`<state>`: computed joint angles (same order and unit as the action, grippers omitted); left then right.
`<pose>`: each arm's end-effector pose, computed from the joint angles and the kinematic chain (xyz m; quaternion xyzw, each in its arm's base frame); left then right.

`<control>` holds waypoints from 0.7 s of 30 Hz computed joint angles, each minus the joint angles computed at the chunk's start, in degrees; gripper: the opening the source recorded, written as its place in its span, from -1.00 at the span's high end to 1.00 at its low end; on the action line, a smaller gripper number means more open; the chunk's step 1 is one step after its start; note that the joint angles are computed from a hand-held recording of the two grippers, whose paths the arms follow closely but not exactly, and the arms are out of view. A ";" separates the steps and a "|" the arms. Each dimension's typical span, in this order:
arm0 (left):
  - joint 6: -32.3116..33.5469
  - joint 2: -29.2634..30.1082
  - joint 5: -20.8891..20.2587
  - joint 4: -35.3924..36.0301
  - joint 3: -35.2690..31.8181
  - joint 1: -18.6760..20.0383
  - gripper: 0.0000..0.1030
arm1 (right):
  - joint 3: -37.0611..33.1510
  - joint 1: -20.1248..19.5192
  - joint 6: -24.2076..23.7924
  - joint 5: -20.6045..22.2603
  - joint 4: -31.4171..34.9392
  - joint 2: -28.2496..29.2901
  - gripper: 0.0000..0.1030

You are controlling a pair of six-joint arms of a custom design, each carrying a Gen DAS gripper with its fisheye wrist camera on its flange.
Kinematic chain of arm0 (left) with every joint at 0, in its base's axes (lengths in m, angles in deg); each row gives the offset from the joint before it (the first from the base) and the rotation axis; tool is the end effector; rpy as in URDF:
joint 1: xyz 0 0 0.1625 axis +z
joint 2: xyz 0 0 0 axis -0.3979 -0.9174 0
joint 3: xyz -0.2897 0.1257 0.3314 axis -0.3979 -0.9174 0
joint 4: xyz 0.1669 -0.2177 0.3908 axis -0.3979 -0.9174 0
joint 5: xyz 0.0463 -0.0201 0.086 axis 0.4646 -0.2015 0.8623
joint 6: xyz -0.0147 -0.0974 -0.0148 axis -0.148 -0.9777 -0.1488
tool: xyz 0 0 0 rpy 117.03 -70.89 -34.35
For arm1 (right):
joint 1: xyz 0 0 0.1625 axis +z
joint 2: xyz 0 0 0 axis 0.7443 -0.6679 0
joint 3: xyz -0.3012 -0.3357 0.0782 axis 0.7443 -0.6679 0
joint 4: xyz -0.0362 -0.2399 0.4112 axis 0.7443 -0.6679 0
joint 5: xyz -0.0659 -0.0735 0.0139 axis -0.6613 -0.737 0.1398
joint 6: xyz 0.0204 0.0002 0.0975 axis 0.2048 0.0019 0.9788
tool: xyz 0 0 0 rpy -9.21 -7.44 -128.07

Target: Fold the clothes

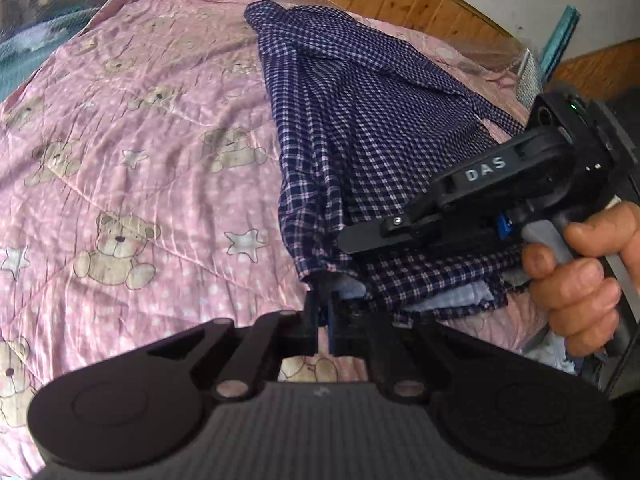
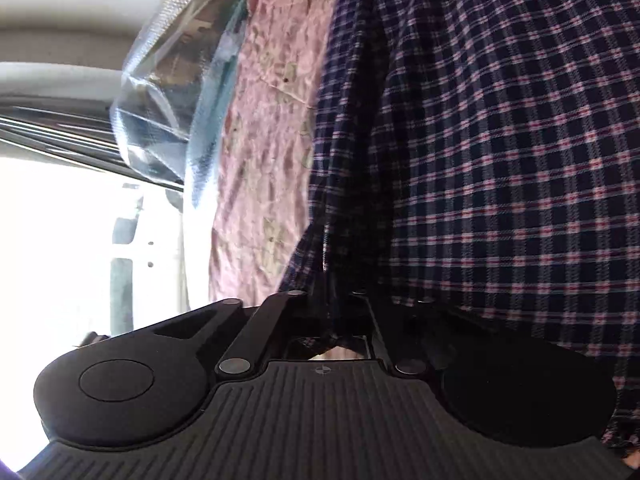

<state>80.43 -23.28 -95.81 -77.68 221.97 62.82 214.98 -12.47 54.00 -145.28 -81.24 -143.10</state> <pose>-0.1812 -0.3463 0.0460 0.4462 0.8895 -0.0353 0.0918 -0.0335 -0.2419 0.2503 0.1521 0.9516 -0.2598 0.0611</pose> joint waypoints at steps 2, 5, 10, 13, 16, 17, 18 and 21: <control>1.13 -1.97 -0.63 2.65 0.18 -0.05 0.90 | 0.39 1.22 0.78 -3.32 -1.90 -0.56 0.96; 1.25 -6.25 -1.30 5.85 0.55 0.48 0.87 | 0.07 4.72 0.66 -8.89 -4.37 0.06 0.96; -4.54 -6.38 -4.04 -1.43 -0.88 3.58 0.69 | -2.63 16.14 1.41 -19.93 -13.64 5.85 0.86; -5.98 1.60 -3.83 -8.08 -4.23 3.90 0.69 | -6.09 22.87 2.52 -23.48 -23.59 13.00 0.82; -7.28 8.04 -3.22 -9.60 -6.71 3.50 0.69 | -11.73 28.44 2.31 -26.83 -34.02 24.24 0.53; -7.96 9.50 -3.03 -9.27 -7.03 3.40 0.69 | -13.98 29.96 1.87 -27.89 -37.32 28.40 0.47; -8.64 10.97 -2.86 -8.91 -7.39 3.30 0.69 | -16.40 31.22 0.83 -28.56 -40.94 32.80 0.41; -12.10 13.20 -2.38 -12.47 -5.58 2.78 0.69 | -24.11 34.87 -3.21 -31.48 -48.19 45.09 0.34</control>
<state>68.33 -10.08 -98.19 -90.15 216.39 65.61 190.87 22.40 50.79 -176.76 -129.43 -98.01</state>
